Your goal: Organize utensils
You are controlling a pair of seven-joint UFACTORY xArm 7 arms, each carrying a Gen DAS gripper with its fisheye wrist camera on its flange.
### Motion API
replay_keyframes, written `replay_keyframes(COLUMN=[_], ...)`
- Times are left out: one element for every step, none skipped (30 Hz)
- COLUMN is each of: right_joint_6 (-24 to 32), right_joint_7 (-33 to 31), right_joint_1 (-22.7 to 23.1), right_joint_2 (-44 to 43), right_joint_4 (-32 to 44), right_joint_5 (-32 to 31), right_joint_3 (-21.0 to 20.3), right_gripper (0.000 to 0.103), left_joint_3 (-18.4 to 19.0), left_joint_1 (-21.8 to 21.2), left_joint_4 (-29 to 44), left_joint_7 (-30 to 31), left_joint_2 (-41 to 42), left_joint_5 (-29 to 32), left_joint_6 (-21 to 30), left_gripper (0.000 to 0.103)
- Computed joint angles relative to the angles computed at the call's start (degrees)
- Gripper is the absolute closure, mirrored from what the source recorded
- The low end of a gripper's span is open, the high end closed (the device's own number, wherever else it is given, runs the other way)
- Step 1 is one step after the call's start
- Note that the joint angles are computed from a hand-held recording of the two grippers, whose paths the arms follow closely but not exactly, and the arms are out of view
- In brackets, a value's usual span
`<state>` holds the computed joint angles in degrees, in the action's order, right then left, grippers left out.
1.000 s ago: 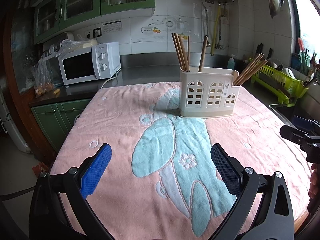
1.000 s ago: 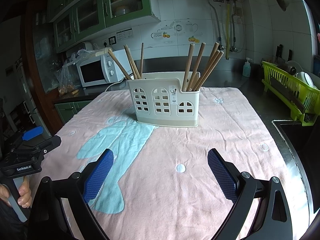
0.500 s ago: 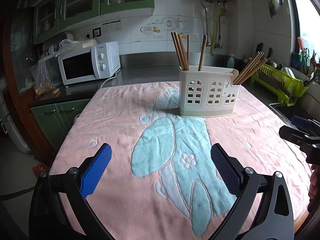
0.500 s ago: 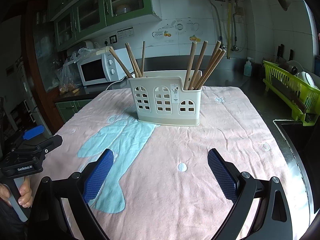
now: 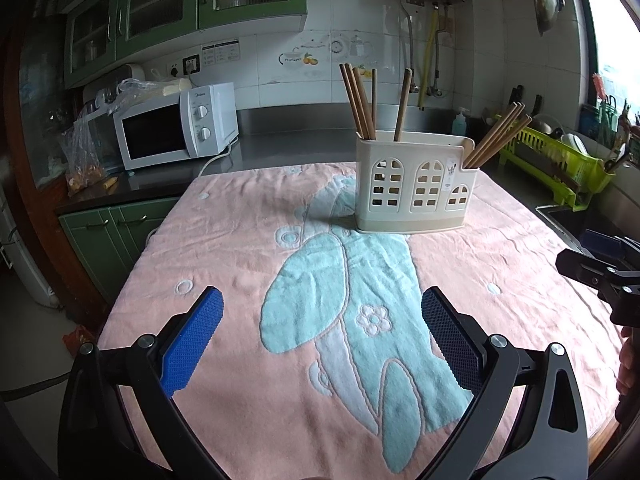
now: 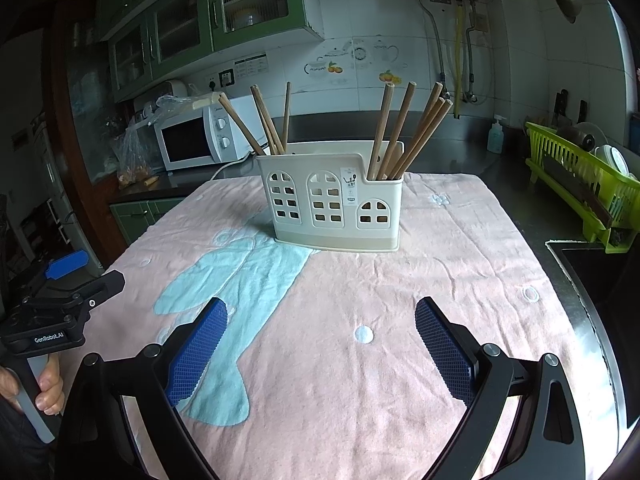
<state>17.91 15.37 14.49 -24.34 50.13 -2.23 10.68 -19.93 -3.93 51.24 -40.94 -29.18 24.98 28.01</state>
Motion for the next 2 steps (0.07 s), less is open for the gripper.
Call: replay_keyframes(right_joint_6=[0.11, 0.18], right_joint_7=[0.04, 0.0], right_joint_1=[-0.01, 0.05], right_joint_2=[0.01, 0.01], right_joint_4=[0.04, 0.05], right_joint_5=[0.0, 0.04], right_joint_3=[-0.02, -0.08], right_gripper=[0.011, 0.011], left_joint_3=[0.08, 0.11], left_joint_1=[-0.03, 0.03], left_joint_4=[0.02, -0.05], left_joint_7=[0.05, -0.01], left_joint_2=[-0.03, -0.14], left_joint_5=[0.01, 0.05], left_joint_6=[-0.02, -0.05], left_gripper=[0.005, 0.005])
